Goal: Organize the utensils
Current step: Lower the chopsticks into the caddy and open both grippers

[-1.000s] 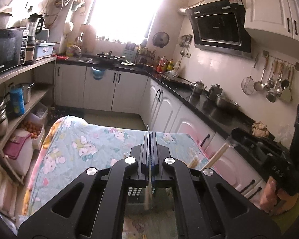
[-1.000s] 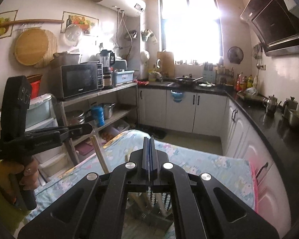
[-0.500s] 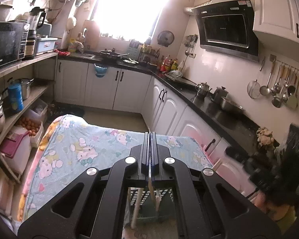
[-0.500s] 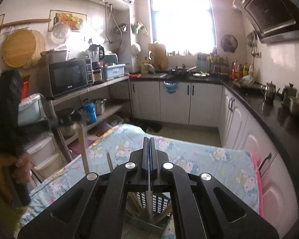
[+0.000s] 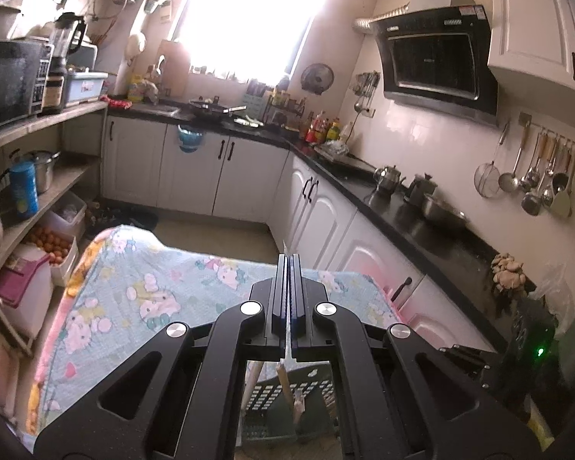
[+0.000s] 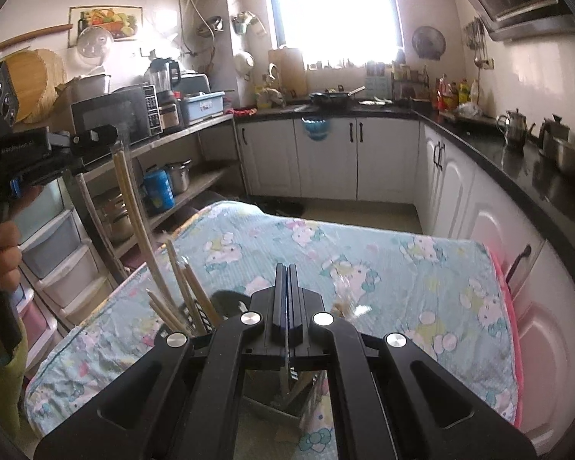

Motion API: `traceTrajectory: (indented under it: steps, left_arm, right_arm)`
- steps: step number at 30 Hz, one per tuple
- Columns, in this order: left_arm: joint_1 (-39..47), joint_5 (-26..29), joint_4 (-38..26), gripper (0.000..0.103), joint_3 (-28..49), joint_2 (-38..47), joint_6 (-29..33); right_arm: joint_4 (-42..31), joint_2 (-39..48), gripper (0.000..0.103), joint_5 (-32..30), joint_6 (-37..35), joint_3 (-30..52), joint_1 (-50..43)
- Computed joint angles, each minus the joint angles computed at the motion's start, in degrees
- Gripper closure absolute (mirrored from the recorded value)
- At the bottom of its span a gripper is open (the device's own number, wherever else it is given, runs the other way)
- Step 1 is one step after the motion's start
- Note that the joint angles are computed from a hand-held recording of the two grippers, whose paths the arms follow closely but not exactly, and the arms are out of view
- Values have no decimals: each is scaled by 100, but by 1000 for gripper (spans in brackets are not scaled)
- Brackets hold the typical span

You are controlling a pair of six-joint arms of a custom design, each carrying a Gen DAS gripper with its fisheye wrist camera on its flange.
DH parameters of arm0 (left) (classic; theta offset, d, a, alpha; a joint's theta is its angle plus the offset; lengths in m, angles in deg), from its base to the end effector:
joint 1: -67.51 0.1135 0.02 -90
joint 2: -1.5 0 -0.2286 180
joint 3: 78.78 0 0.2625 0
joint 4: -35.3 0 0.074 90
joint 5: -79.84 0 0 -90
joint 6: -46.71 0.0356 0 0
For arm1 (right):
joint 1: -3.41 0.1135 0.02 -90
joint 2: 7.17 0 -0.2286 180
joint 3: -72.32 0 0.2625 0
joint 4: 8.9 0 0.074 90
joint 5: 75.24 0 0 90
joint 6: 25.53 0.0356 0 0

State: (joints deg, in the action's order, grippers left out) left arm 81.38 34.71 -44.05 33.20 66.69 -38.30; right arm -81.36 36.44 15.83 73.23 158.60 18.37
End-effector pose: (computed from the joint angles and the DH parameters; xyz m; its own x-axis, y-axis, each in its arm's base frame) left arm 0.1880 0.0205 0.4589 -0.4851 -0.0563 -0.8727 0.4513 0.8387 -0.3049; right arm 0.1379 0.0362 0.3946 -0.5113 0.0210 -0.8591 -0.1665 0.9783 0.1230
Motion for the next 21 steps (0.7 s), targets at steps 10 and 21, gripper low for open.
traceTrajectory:
  steps: [10,21]
  left_arm:
    - [-8,-138,117,103,-1116,-482,156]
    - [139,-196,-179,102,-1641,-900,589]
  right_arm:
    - [-340,-402,101,-172,-14,-246,-372]
    - [-733,-856,68,42,46,-318,-368]
